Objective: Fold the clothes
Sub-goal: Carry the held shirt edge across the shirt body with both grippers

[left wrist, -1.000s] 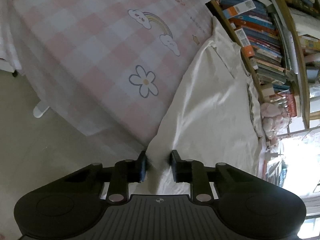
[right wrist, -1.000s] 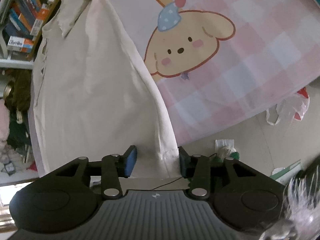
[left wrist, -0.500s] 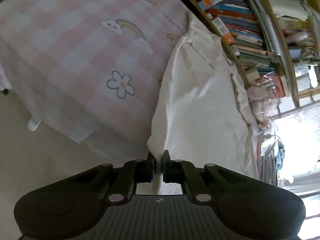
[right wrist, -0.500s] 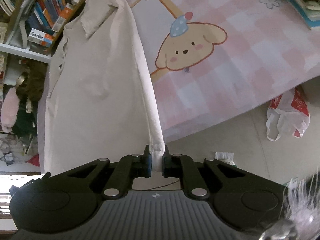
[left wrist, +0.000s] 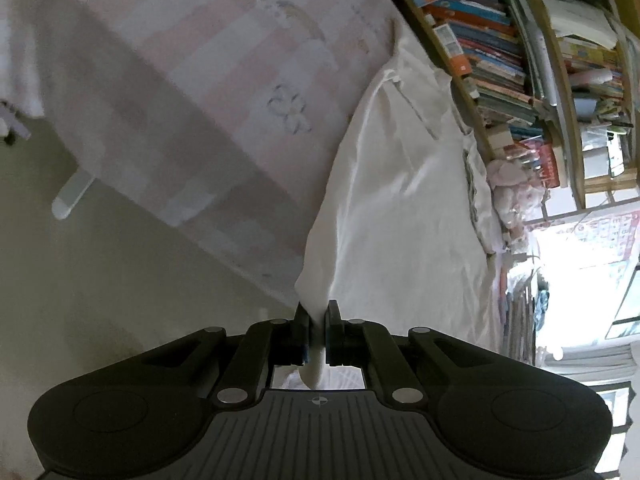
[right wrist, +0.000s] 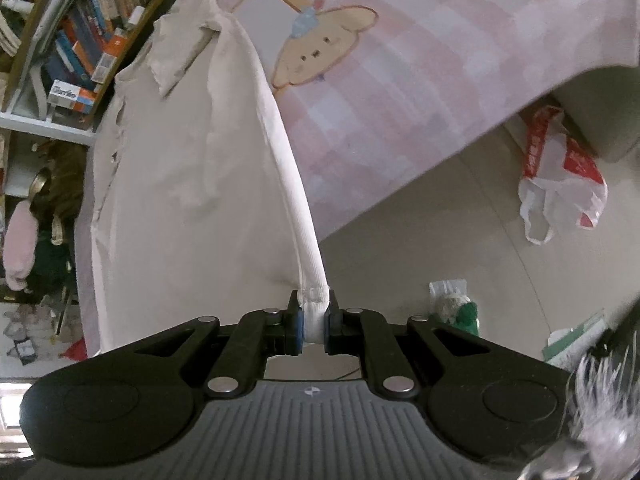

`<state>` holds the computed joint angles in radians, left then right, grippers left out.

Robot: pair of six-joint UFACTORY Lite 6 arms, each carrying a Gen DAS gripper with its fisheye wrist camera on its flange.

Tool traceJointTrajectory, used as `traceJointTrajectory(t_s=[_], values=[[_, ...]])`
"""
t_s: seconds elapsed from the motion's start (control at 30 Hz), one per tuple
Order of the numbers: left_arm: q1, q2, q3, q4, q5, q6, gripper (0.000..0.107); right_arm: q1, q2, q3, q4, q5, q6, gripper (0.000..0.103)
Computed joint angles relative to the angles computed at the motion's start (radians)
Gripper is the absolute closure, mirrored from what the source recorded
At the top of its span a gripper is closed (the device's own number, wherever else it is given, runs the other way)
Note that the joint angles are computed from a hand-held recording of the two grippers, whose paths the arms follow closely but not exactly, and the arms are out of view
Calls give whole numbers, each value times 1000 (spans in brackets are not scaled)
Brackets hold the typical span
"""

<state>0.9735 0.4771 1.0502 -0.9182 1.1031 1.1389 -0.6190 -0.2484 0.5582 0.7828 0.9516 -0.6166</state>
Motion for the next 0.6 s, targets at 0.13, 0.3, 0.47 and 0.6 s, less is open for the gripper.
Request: traceJointTrajectory(t_s=[0.13,0.3,0.47,0.6], values=[[20,40,26,21,23,7,102,-3,-42,-45,-24,-19,38,95],[10,35,38,48,7,10,102,20,-86,-66,-42,-48,88,95],[-9,39,19,125,-20,8,103,82,-106,-69,-200,-83,217,95],[10,70,76,98,68,7,103,34,-109,-73,-150,-46,163,95]])
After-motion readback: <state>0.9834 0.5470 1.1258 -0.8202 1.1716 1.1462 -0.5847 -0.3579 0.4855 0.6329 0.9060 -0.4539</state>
